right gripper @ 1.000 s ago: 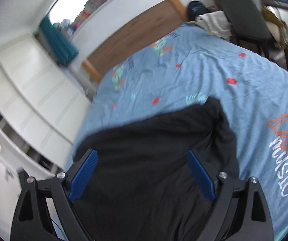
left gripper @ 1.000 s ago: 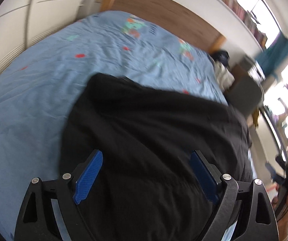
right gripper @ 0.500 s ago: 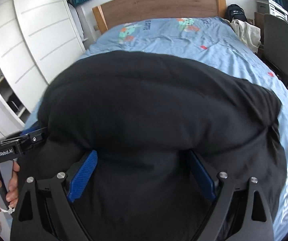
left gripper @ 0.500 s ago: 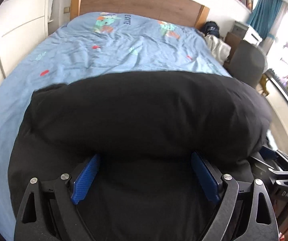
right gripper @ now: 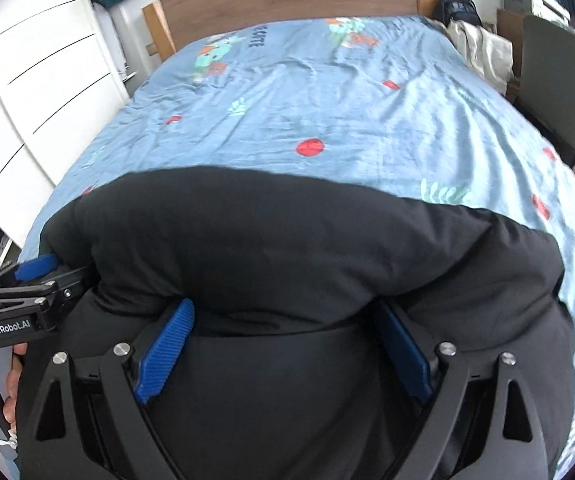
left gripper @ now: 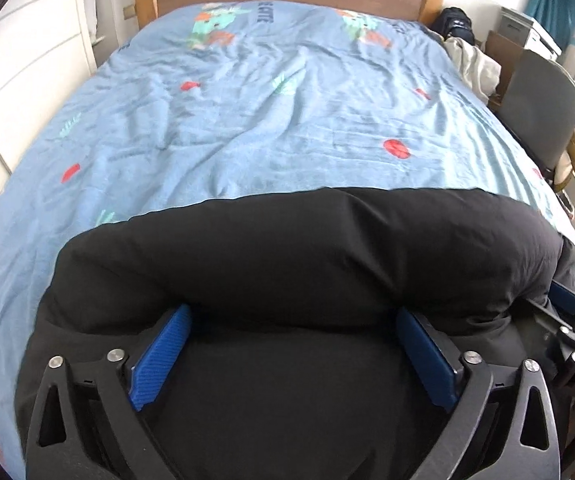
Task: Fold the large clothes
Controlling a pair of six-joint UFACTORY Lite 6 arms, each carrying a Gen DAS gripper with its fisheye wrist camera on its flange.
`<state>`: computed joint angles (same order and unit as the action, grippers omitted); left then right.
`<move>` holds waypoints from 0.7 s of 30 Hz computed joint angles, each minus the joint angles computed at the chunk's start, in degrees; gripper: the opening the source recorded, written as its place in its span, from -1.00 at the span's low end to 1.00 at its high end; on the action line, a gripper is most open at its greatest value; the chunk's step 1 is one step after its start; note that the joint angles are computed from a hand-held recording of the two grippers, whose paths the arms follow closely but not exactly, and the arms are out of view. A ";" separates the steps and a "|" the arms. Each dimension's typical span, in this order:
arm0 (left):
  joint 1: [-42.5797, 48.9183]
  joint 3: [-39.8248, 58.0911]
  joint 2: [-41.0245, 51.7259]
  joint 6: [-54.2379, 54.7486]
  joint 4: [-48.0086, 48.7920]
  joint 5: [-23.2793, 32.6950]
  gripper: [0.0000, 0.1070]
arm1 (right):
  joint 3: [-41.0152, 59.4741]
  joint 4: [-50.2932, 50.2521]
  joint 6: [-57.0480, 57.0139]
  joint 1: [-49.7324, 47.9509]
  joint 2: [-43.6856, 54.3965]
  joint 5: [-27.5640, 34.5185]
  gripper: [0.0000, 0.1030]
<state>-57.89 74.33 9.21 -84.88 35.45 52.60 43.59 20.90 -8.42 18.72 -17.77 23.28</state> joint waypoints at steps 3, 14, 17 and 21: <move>1.94 -2.28 -0.72 0.73 -0.78 -3.36 0.92 | -0.52 12.82 -13.66 -6.35 2.38 0.45 0.79; 8.10 -11.26 -15.04 4.76 -6.51 5.56 0.92 | -1.61 8.09 -19.72 -28.00 -1.03 9.18 0.79; 4.02 -12.28 -20.08 1.90 -4.77 12.79 0.92 | -3.59 6.60 -21.84 -30.69 -9.46 13.87 0.79; -8.78 -14.04 -26.68 -6.57 0.14 20.42 0.92 | -5.35 7.88 -25.65 -33.92 -23.91 23.60 0.79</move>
